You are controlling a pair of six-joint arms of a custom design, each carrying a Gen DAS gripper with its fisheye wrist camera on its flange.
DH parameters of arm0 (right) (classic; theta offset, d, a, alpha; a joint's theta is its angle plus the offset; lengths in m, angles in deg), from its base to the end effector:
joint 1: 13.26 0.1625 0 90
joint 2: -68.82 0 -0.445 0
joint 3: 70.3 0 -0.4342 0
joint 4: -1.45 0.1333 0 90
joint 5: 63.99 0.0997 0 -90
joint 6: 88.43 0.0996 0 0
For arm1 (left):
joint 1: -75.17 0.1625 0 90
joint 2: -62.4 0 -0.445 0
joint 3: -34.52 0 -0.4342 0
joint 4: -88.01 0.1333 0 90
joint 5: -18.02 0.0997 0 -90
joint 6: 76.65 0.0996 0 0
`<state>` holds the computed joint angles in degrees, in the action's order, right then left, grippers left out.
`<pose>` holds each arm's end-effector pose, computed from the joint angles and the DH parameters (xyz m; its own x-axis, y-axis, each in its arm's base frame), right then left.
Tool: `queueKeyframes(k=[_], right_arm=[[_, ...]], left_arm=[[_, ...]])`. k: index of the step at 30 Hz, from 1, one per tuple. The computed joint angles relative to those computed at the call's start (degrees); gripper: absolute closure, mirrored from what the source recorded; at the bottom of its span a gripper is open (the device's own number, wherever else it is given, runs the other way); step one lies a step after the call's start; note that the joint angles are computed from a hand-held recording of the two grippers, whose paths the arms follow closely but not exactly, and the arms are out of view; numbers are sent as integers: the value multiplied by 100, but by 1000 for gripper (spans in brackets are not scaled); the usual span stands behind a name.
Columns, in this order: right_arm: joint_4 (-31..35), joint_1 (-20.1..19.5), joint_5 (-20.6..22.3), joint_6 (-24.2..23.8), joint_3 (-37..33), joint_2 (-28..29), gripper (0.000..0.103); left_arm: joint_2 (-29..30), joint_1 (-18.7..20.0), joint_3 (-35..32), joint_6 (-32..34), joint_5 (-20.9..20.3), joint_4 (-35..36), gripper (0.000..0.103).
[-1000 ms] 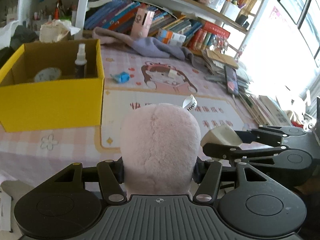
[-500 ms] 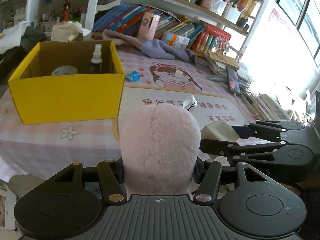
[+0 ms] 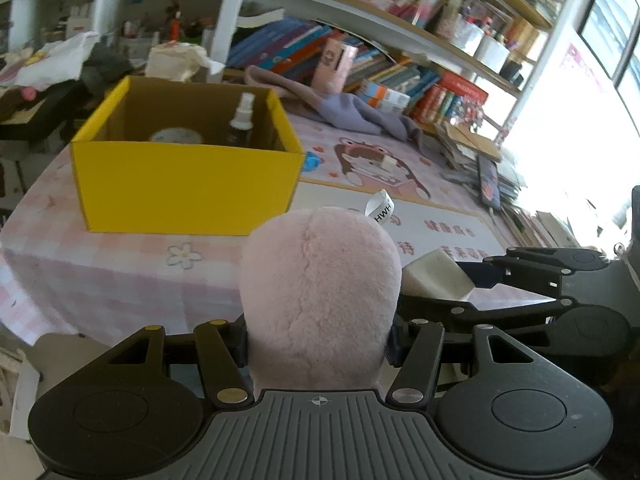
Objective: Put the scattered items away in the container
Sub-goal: 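Lift the plush pig with the left tool while the right carries the sponge toward the box, then lower the pig into the box and open the left tool while the right releases the sponge inside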
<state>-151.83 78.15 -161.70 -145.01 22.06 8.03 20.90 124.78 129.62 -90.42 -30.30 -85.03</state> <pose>0.1377 -0.7206 0.2920 -0.5291 -0.6844 0.5016 -0.8398 0.5069 -0.1942 -0.3109 -0.6734 0.0921 -0.8925 0.0704 -0.4455 0.3623 0.7002 -0.6152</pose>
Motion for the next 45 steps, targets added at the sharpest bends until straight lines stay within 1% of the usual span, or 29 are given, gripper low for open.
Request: queueKeyframes(k=[6,11,16,19,22,27,29,31,33,35,38,41,42,45], right_arm=[[219,106,90,-263,-97,97,57],[537,172,112,-376,-262,225,57],[914,213,167,-537,-480,391,58],[865,212,376,-643,-565,469,58],[860,234,604,-605,-860,656,58],[986,326,962,-369,-1732,1176,58],[1034,363,1067,-350,-2108,1414,58],[992,397,1144,-434,-2497,1697,58],[944,440,1126,-512,-2974,2063,58],[982,476,1028,-489,-3562,2499,58],[1247,520,673,-466,-4502,3158,58],[1738,529,405,-576,-5314,3689,58],[1862,525,363,-633,-5452,3786,58],[2351,527,178,-869,-5979,4128,58]], left_arm=[[-119,-8,182,-184,215,-209,45],[-202,11,254,-576,423,2,45],[-279,30,361,-828,646,-67,45],[-291,40,290,-688,833,-138,45],[-223,83,14,-272,1027,-271,45],[84,254,-836,759,1129,-596,45],[258,348,-1247,1128,1105,-570,45],[466,449,-1698,1475,1097,-441,45],[719,567,-2250,1764,1167,-97,45],[989,708,-2845,1937,1210,335,45],[1395,905,-3713,2141,1264,953,45],[1777,1044,-4488,2360,1296,1544,45],[1884,1089,-4721,2385,1269,1778,45],[2180,1219,-5353,2265,1239,2550,45]])
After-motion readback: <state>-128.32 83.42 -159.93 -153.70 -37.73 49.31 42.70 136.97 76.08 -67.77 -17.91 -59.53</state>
